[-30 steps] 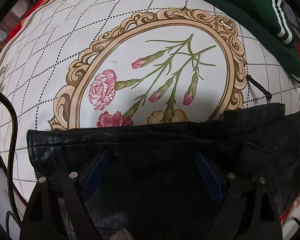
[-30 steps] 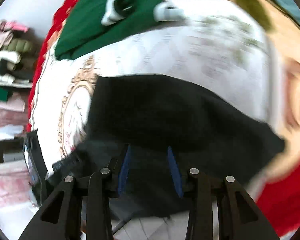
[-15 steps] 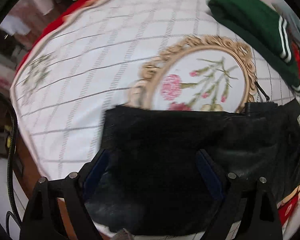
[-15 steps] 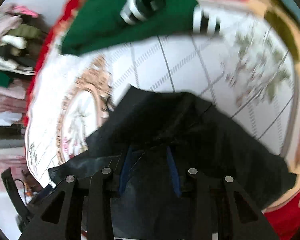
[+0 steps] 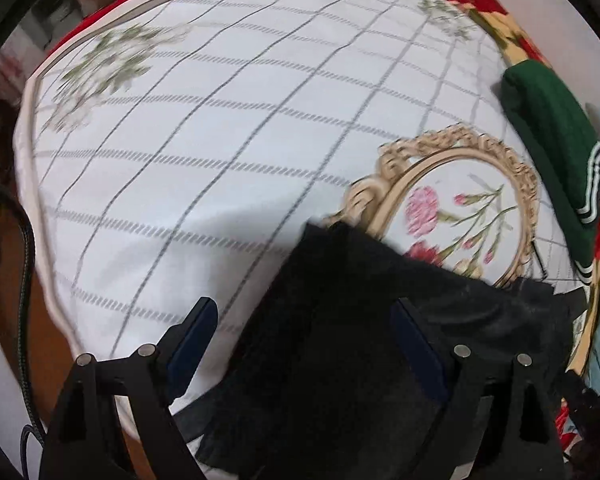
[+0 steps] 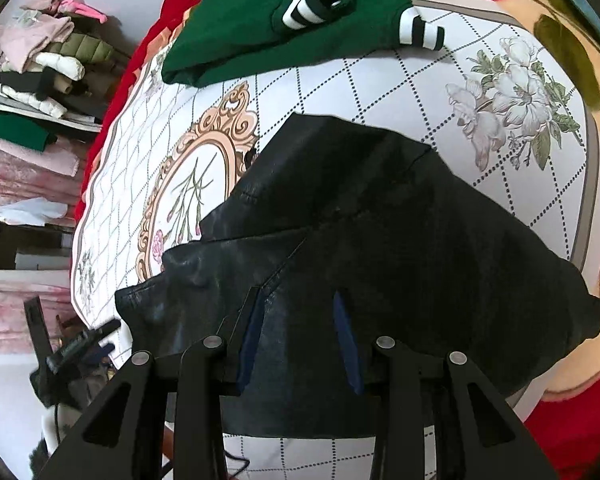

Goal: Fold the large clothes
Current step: 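Grasp the jacket hem with both grippers side by side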

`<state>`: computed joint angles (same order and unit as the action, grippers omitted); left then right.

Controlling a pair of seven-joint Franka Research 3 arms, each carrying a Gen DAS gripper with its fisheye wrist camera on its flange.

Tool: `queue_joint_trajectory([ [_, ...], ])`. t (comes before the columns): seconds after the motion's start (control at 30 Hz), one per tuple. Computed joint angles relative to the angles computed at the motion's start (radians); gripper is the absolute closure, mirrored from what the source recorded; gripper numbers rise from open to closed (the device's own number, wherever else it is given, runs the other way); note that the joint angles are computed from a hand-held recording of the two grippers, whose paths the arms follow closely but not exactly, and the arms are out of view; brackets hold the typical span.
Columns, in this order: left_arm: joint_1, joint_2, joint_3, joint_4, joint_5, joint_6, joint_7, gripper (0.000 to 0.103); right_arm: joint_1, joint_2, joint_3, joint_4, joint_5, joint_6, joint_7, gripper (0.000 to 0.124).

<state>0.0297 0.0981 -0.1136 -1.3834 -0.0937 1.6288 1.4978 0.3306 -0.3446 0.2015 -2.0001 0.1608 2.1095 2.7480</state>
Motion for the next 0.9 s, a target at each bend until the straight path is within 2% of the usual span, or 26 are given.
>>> queue_joint_trajectory([
  [0.1, -0.017, 0.021, -0.015, 0.004, 0.010, 0.032, 0.030, 0.018, 0.002, 0.014, -0.004, 0.000, 0.014, 0.015, 0.004, 0.086],
  [0.13, -0.026, 0.029, -0.022, 0.002, 0.024, 0.042, 0.045, 0.024, 0.003, 0.017, -0.005, 0.000, 0.019, 0.018, 0.005, 0.086],
  [0.17, -0.036, 0.034, -0.026, -0.004, 0.049, 0.050, 0.059, 0.052, 0.004, 0.028, -0.005, 0.004, 0.025, 0.024, 0.009, 0.086],
  [0.2, -0.045, 0.042, -0.029, -0.002, 0.082, 0.050, 0.067, 0.058, 0.007, 0.032, -0.007, 0.002, 0.034, 0.034, 0.010, 0.086],
  [0.27, -0.042, 0.026, -0.028, -0.029, 0.062, 0.083, 0.092, 0.075, 0.010, 0.046, -0.008, 0.015, 0.037, 0.032, 0.011, 0.086],
  [0.3, -0.043, 0.007, -0.028, -0.049, 0.063, 0.110, 0.101, 0.098, 0.012, 0.049, -0.009, 0.019, 0.037, 0.033, 0.010, 0.086],
  [0.37, -0.044, -0.015, -0.022, -0.062, 0.072, 0.136, 0.104, 0.098, 0.014, 0.067, -0.008, 0.040, 0.031, 0.039, 0.010, 0.086],
  [0.6, -0.029, -0.019, -0.007, -0.075, 0.053, 0.121, 0.083, 0.098, 0.042, 0.216, -0.019, 0.166, 0.042, 0.104, -0.028, 0.086],
  [0.7, -0.028, 0.003, -0.008, -0.045, 0.048, 0.097, 0.083, 0.097, 0.061, 0.367, -0.032, 0.321, 0.005, -0.009, -0.030, 0.086],
  [0.73, -0.026, 0.017, -0.008, -0.026, 0.044, 0.084, 0.078, 0.093, 0.067, 0.409, -0.041, 0.349, 0.001, -0.038, -0.018, 0.086],
  [0.8, -0.019, 0.041, -0.007, 0.022, 0.026, 0.053, 0.069, 0.091, 0.075, 0.440, -0.059, 0.344, 0.020, -0.015, -0.005, 0.086],
  [0.9, -0.018, 0.067, -0.012, 0.098, 0.033, -0.004, 0.062, 0.089, 0.082, 0.449, -0.074, 0.363, 0.041, -0.025, -0.014, 0.087],
])
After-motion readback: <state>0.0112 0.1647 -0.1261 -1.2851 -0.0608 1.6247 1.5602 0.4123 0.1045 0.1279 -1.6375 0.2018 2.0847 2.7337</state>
